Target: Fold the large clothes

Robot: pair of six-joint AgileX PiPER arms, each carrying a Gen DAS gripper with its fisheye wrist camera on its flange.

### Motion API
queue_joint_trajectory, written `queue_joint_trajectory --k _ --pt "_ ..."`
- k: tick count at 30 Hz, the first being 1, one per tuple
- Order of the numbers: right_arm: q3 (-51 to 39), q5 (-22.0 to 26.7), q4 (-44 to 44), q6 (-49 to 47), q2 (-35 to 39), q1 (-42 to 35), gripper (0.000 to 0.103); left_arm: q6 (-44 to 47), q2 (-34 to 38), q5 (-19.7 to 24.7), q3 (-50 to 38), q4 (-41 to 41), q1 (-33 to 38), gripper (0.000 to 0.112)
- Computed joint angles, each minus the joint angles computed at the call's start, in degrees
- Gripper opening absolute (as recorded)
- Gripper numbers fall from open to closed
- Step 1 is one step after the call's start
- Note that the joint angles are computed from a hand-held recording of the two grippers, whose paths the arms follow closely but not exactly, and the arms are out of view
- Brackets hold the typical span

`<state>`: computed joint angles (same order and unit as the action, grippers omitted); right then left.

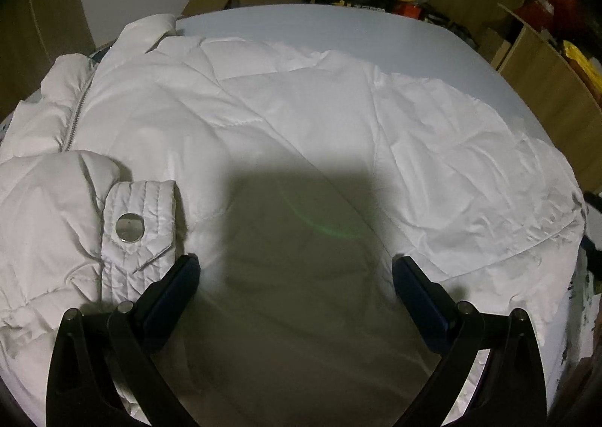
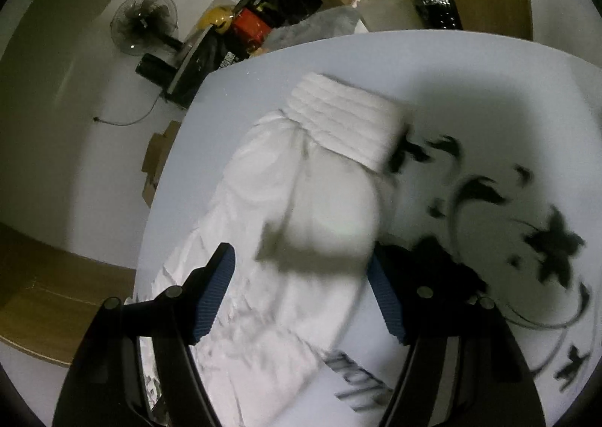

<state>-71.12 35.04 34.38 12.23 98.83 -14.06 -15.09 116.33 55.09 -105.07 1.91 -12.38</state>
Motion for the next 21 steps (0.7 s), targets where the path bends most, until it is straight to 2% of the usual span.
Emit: queue_joint_trajectory --k 1,2,3,5,8,11,13,17,21 --pt "-2.03 0.63 -3.35 2.92 1.1 1.08 0.071 0.02 0.2 0.13 -0.25 0.32 -0.19 0.103" --pt "-4.06 1.82 -7.21 6.33 2.14 1.99 0.058 0.07 0.22 -0.14 0.02 0.5 -0.32 0.103" --pt "-5.43 3.18 -9.21 8.05 3.42 2.32 0.027 0.34 0.32 -0.37 0.11 0.5 -0.3 0.103" --pt "-6.85 4.27 -7.94 8.66 5.15 2.65 0.013 0.75 0.55 -0.49 0.01 0.75 -0.37 0.103" --pt "-8.22 5.0 -10.27 10.47 4.07 3.76 0.008 1.9 2.4 0.58 -2.99 -0.37 -0.62 0.103" --pt "-8.7 5.07 -11.23 10.46 -0.78 5.48 0.008 8.27 0.06 1.59 -1.47 -8.73 3.03 0.103" --pt "-11.63 6.44 -16.17 14.03 -4.27 9.27 0.008 10.11 -2.86 1.78 0.32 -12.78 5.37 0.103" --pt "-22.48 11.21 -25.0 20.36 -6.9 19.78 0.007 16.73 -13.8 -0.27 8.83 -19.58 10.66 0.103" --pt "-39.73 19.86 -36.95 28.8 -3.06 35.48 0.007 24.6 -29.08 -1.0 20.84 -24.85 21.96 0.103"
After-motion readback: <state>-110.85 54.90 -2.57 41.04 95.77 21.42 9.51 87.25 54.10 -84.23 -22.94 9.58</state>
